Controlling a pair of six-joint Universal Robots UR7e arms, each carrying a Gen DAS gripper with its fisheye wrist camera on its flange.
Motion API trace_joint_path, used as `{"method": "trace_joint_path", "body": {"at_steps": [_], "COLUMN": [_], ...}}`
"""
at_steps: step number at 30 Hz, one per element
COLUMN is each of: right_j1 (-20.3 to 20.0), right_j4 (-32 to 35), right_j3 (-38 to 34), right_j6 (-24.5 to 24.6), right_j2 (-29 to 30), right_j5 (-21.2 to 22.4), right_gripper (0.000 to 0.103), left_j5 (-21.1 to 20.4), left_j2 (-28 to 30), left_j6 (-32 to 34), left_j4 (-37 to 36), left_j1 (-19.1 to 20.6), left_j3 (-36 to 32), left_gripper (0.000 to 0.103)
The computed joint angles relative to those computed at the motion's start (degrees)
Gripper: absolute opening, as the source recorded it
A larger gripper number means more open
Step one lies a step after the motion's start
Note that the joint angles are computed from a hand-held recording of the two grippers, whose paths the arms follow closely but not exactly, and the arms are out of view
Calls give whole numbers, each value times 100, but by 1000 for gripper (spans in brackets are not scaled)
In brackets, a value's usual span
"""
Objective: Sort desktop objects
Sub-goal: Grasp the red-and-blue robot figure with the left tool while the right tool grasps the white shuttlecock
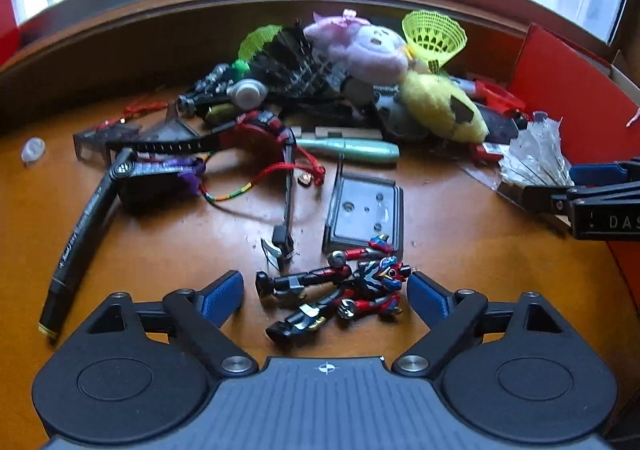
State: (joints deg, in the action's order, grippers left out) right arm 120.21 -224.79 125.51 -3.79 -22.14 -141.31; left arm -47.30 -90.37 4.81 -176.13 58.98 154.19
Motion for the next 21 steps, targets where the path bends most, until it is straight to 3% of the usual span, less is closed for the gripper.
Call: {"method": "trace_joint_path", "body": {"at_steps": [3,14,15,16,21], "right_j1": [-12,-1,-18,-34,-162], "right_j4": [-26,-261,-250,-241,-218], "right_j3": [-29,-99,-104,-111,-140], "right_j6": [-73,-421,-426,-418,-352], "right_j2": [24,72,71,73,95], "right_j5": [-6,-37,-25,-12,90], "right_gripper": [80,79,79,79,74], "left_j5": [31,63,106,141,144], "left_j2": [71,-484,-519,-560,-656], "left_j6": [83,96,104,120,164], "left_j4": [-245,-118,-134,-128,-27], "left_j1": [-31,-238,-286,-328,-375], "left_j3": [60,107,118,123,107], "left_gripper": [79,78,71,57,56]}}
